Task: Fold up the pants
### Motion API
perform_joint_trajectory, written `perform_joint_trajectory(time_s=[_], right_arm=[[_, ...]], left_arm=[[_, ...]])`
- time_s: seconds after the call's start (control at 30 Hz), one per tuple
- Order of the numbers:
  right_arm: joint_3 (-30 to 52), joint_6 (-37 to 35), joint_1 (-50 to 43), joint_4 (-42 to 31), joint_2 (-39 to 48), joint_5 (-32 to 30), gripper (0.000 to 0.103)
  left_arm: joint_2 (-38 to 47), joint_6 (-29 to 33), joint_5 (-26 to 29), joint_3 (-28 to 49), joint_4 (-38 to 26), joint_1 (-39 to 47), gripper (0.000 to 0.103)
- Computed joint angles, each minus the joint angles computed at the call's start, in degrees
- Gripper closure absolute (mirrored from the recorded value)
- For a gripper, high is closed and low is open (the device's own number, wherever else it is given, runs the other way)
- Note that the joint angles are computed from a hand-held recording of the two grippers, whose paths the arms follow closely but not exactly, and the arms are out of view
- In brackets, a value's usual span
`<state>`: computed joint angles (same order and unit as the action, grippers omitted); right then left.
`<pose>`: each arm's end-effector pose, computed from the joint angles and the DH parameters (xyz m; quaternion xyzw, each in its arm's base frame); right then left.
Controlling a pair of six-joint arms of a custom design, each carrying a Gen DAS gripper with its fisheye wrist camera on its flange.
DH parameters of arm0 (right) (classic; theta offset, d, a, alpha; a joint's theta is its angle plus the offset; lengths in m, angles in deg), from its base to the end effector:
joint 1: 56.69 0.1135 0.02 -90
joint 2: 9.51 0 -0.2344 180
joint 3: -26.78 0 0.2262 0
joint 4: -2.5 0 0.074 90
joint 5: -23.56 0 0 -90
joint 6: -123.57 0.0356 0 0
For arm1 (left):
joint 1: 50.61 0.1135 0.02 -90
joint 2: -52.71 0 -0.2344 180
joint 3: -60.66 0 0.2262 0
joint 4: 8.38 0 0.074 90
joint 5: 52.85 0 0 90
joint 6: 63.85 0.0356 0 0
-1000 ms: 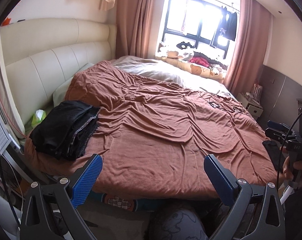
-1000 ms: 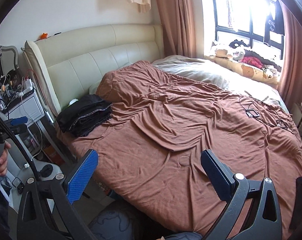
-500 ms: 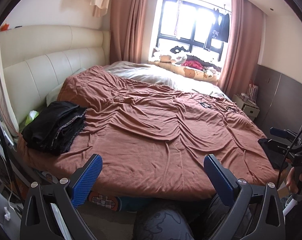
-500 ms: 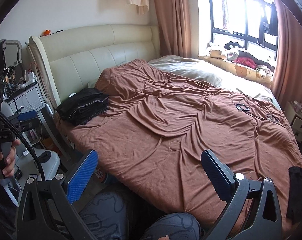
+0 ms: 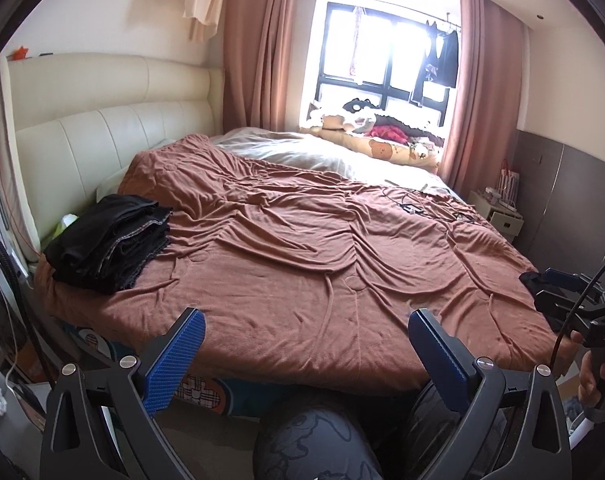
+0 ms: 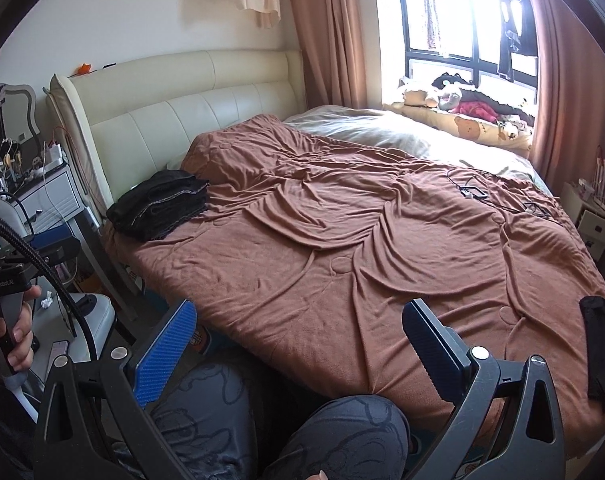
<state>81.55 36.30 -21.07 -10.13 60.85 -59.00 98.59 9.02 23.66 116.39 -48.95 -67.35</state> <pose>0.2103 0.1450 0.2218 -0.2105 0.8307 0.1157 0.5022 0.1681 -0.0419 0.2650 -0.0610 0.8629 -0.0454 0.4996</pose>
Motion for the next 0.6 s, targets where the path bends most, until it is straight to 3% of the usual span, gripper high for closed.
perform_joint_trajectory(time_s=[0.17,0.6], right_arm=[[-7.2,0.7,1.4,5.5,-3.6,0.2,0.0],[-21.4,2.4,3.2,18.4,-7.3,3.3,0.0]], left_arm=[[-1.9,-1.7,-7.4,-4.4,2.3,-5.0,0.001],[-11.2,-6.5,-15.0,-14.2,3.9,-10.7,0.001]])
